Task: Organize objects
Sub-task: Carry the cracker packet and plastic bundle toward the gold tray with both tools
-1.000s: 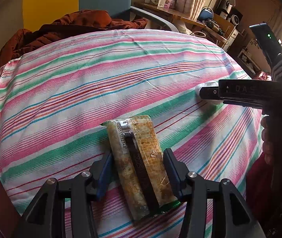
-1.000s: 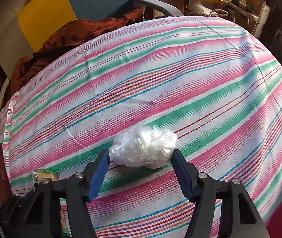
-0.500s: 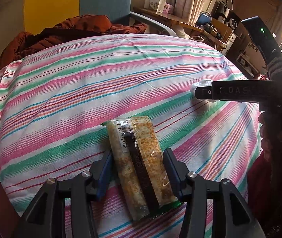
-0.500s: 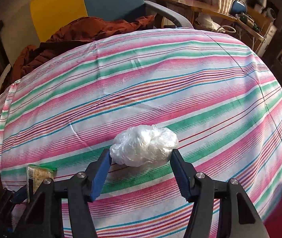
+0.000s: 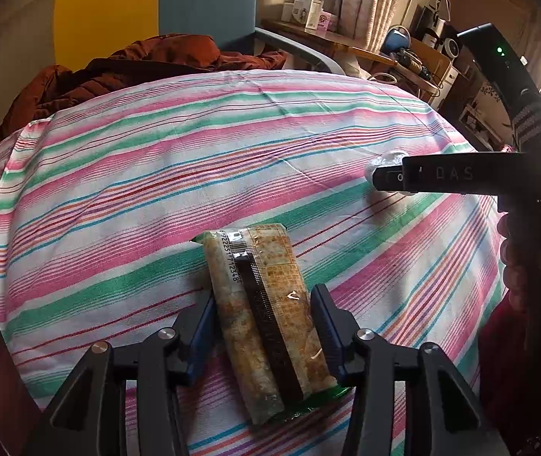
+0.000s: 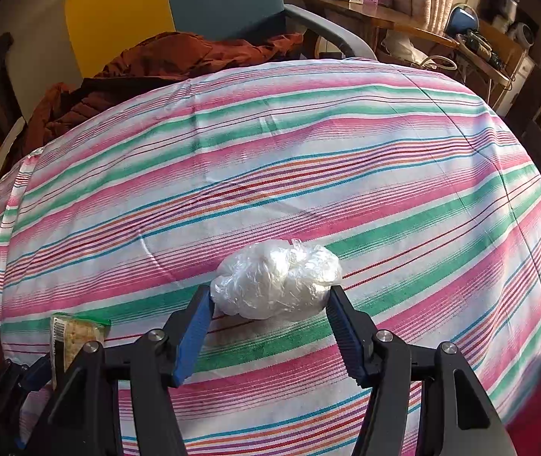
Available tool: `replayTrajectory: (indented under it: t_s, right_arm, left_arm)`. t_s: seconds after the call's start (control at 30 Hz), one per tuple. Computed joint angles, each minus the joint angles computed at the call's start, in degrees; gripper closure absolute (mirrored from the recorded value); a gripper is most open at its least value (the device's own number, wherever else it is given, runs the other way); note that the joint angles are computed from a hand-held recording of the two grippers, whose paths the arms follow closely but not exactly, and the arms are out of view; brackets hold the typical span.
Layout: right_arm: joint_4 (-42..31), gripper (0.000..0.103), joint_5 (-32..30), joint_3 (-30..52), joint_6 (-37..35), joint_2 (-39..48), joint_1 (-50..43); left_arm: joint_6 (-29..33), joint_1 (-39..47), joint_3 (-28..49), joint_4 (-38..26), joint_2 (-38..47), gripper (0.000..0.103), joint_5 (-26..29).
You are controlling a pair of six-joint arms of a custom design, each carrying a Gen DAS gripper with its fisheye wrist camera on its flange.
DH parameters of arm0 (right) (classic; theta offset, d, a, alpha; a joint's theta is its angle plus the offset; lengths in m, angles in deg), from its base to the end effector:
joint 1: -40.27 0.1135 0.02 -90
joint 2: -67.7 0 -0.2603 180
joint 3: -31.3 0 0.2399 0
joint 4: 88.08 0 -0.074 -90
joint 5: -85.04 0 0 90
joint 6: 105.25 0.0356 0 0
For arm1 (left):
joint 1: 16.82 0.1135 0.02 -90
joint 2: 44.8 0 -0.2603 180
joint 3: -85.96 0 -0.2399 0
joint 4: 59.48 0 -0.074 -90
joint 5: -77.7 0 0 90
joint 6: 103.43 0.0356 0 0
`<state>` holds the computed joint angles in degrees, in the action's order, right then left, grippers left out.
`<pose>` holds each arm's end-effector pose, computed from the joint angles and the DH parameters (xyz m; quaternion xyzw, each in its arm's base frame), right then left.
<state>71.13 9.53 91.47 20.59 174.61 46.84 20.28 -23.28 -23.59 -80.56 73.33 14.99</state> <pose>0.3006 0.0257 0.0876 0.2696 0.9352 -0.0454 0.2249 0.3385 -0.0548 0.0672 0.3688 0.8821 -0.1832 0.2287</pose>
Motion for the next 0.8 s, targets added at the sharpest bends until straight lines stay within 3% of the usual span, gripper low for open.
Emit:
replayTrajectory:
  t_s: [0.33, 0.8]
  right_arm:
    - [3.3, 0.042, -0.4, -0.7, -2.8, -1.3, 2.6]
    - [4.8, 0.042, 0.2, -0.7, -5.2, -1.8, 6.4]
  left_arm:
    - [1.1, 2.7, -3.5, -0.9, -5.2, 0.058, -1.5]
    - [5.2, 11.9, -9.1, -4.8, -21.6, 0.058, 5.7]
